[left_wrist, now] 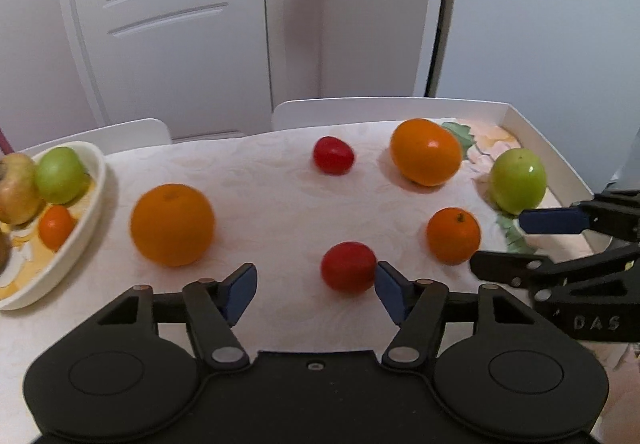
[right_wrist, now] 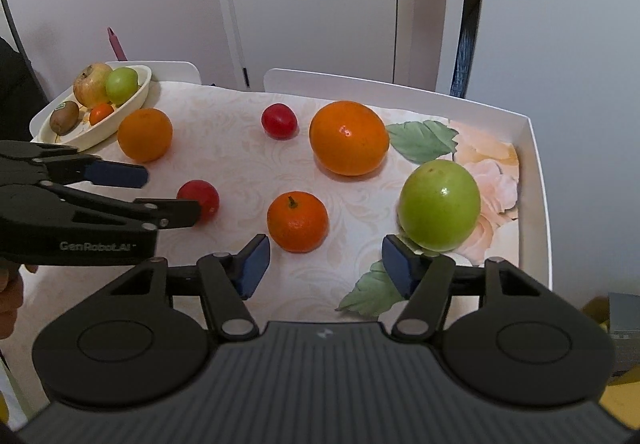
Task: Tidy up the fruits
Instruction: 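Move the left gripper toward a red cherry tomato, then grasp the red tomato with the left gripper while the right gripper grasps a tangerine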
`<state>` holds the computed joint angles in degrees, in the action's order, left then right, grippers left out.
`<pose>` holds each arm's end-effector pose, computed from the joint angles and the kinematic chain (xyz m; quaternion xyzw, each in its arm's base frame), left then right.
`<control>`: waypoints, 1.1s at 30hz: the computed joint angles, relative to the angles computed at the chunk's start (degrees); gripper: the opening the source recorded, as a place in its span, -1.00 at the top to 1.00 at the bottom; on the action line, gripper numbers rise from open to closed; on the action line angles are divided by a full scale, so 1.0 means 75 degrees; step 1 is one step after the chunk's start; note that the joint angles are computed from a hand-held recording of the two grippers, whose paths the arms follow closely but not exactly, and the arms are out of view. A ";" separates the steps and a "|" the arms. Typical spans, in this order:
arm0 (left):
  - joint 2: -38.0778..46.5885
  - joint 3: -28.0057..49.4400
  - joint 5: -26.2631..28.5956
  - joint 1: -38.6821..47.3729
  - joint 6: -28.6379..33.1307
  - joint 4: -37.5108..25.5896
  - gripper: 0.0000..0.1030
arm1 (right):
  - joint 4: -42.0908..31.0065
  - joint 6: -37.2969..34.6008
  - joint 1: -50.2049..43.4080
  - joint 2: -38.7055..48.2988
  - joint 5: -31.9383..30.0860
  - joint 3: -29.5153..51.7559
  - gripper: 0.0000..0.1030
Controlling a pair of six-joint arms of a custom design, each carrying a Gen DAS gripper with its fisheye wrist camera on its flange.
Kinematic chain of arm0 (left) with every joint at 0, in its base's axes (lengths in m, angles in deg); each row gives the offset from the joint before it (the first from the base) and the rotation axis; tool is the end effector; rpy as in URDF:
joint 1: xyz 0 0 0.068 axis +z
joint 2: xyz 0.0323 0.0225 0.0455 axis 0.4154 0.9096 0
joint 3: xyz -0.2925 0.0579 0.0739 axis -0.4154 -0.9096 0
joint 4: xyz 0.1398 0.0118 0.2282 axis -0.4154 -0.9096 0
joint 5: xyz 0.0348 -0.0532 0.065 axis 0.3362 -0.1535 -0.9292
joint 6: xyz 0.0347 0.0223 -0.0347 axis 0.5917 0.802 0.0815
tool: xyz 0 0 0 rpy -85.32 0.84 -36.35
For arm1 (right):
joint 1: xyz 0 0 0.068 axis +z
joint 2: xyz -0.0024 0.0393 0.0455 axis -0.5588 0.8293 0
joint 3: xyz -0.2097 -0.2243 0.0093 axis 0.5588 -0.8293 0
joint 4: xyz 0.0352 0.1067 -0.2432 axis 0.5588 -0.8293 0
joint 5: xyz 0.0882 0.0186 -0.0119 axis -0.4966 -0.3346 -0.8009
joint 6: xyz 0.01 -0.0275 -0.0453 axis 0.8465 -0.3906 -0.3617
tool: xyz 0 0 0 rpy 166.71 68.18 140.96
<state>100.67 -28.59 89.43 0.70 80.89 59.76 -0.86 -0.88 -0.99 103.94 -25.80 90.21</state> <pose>0.2885 -0.1358 0.0653 0.3290 0.8683 -0.1326 0.3468 0.1729 0.0929 0.0618 0.0948 0.9159 -0.0026 0.3899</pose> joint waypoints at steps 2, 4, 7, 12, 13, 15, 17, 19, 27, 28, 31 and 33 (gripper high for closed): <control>0.0078 0.0071 -0.0002 -0.0112 0.0011 -0.0015 -0.27 | 0.0312 -0.0087 -0.0084 0.0162 -0.0103 -0.0061 -0.48; 0.0135 0.0132 -0.0021 -0.0228 0.0010 -0.0046 -0.20 | 0.0485 -0.0148 -0.0156 0.0287 -0.0194 -0.0069 -0.47; 0.0231 0.0225 -0.0007 -0.0345 -0.0011 -0.0114 -0.02 | 0.0776 -0.0300 -0.0316 0.0486 -0.0355 -0.0084 -0.41; 0.0353 0.0339 -0.0058 -0.0428 -0.0040 -0.0189 0.32 | 0.1019 -0.0509 -0.0499 0.0642 -0.0542 -0.0063 -0.38; 0.0365 0.0344 -0.0089 -0.0439 -0.0059 -0.0170 0.32 | 0.1080 -0.0543 -0.0520 0.0659 -0.0567 -0.0071 -0.38; 0.0373 0.0336 -0.0128 -0.0429 -0.0043 -0.0141 0.32 | 0.1161 -0.0609 -0.0562 0.0678 -0.0624 -0.0065 -0.37; 0.0358 0.0314 -0.0176 -0.0404 -0.0039 -0.0124 0.32 | 0.1223 -0.0674 -0.0597 0.0723 -0.0670 -0.0037 -0.36; 0.0338 0.0305 -0.0193 -0.0355 -0.0051 -0.0146 0.32 | 0.1278 -0.0719 -0.0623 0.0775 -0.0731 -0.0007 -0.31; 0.0225 0.0204 -0.0195 -0.0131 -0.0074 -0.0214 0.32 | 0.1336 -0.0831 -0.0624 0.0964 -0.0763 0.0179 -0.20; 0.0204 0.0178 -0.0198 -0.0105 -0.0080 -0.0207 0.32 | 0.1261 -0.0837 -0.0628 0.0971 -0.0775 0.0228 -0.17; 0.0130 0.0097 -0.0178 -0.0010 -0.0089 -0.0191 0.32 | 0.1036 -0.0872 -0.0601 0.0894 -0.0785 0.0353 -0.02; 0.0043 0.0036 -0.0162 0.0070 -0.0106 -0.0181 0.32 | 0.0776 -0.0862 -0.0532 0.0757 -0.0743 0.0449 -0.02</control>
<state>101.00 -28.32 88.21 1.22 80.09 58.40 4.96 -7.35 -4.97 109.62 -31.37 93.58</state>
